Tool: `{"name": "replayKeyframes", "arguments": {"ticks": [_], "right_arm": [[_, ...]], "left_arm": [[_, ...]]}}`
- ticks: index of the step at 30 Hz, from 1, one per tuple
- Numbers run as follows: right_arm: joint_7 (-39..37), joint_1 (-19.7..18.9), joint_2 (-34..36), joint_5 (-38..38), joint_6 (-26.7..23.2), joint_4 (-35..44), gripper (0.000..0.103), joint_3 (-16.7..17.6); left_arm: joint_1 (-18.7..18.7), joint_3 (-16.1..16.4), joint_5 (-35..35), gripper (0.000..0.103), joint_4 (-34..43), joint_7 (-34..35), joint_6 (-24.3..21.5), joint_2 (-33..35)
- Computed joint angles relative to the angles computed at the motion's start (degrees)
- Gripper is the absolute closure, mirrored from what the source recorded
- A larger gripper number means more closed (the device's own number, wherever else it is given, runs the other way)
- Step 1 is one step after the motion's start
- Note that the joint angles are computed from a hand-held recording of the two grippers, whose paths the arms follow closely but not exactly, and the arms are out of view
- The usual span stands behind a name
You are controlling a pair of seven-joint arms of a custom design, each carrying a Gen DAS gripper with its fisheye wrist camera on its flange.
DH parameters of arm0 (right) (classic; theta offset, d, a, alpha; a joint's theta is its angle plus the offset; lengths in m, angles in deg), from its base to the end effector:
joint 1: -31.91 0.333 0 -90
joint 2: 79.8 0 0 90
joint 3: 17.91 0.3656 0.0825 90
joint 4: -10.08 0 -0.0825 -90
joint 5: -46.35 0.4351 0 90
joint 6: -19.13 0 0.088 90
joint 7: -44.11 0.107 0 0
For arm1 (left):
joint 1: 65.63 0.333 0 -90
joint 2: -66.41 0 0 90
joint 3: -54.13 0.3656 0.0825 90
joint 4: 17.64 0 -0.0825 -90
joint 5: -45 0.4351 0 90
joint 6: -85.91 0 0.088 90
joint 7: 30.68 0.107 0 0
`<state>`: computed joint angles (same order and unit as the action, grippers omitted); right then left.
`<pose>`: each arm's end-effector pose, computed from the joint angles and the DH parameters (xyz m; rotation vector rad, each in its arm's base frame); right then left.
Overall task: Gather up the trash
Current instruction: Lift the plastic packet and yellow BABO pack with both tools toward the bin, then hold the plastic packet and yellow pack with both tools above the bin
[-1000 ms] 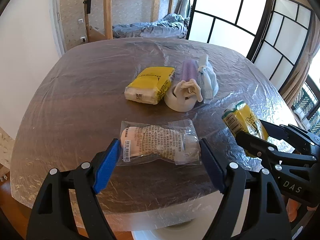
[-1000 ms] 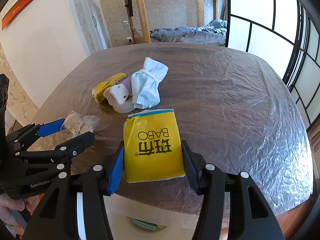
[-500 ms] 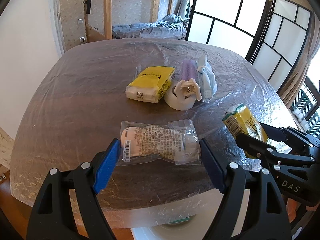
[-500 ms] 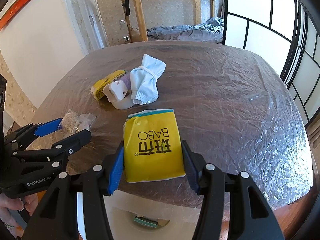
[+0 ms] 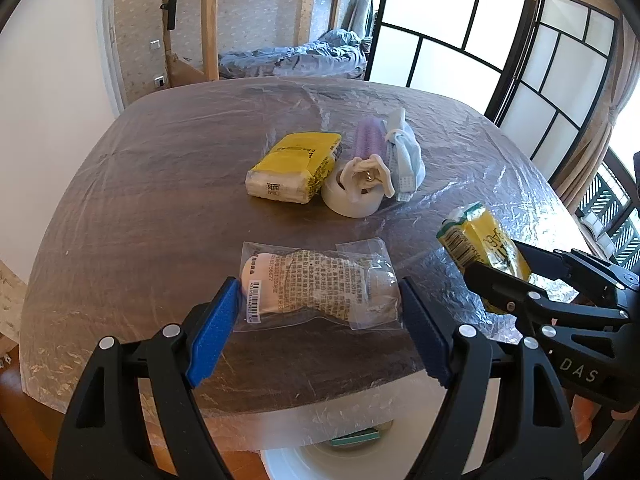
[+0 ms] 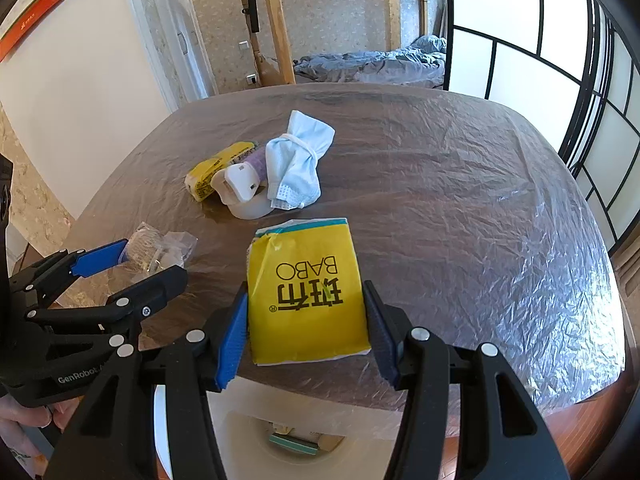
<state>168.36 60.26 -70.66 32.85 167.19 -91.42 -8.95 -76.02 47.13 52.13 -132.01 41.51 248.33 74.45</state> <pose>0.5666 0.4279 0.5741 -1.9373 1.5825 -0.3443 0.6482 -0.2060 0.4950 -1.7857 1.9545 -0.8176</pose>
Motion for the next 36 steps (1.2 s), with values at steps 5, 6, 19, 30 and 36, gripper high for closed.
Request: {"name": "replayKeyframes", "arguments": {"ticks": [5, 6, 19, 30, 36], "right_arm": [[2.5, 0.4, -0.9, -1.3, 0.4, -1.1, 0.050, -0.2], [2.9, 0.4, -1.3, -1.4, 0.5, -1.5, 0.050, -0.1], [-0.6, -0.9, -7.5, 2.1, 4.3, -9.6, 0.050, 0.5], [-8.0, 0.1, -17.4, 12.2, 6.9, -22.3, 0.050, -0.1], [-9.2, 1.1, -19.3, 13.9, 6.4, -24.5, 0.050, 0.1]], "left_arm": [[0.4, -0.4, -1.4, 0.023, -0.7, 1.8, 0.7, -0.5], [0.4, -0.3, -1.4, 0.023, -0.9, 1.8, 0.8, -0.6], [-1.4, -0.1, 11.2, 0.023, -5.3, -14.4, 0.6, -4.8], [-0.2, -5.5, 19.4, 0.023, -12.1, -29.0, -3.0, -11.1], [0.6, -7.3, 18.4, 0.023, -14.9, -30.1, -3.4, -13.2]]}}
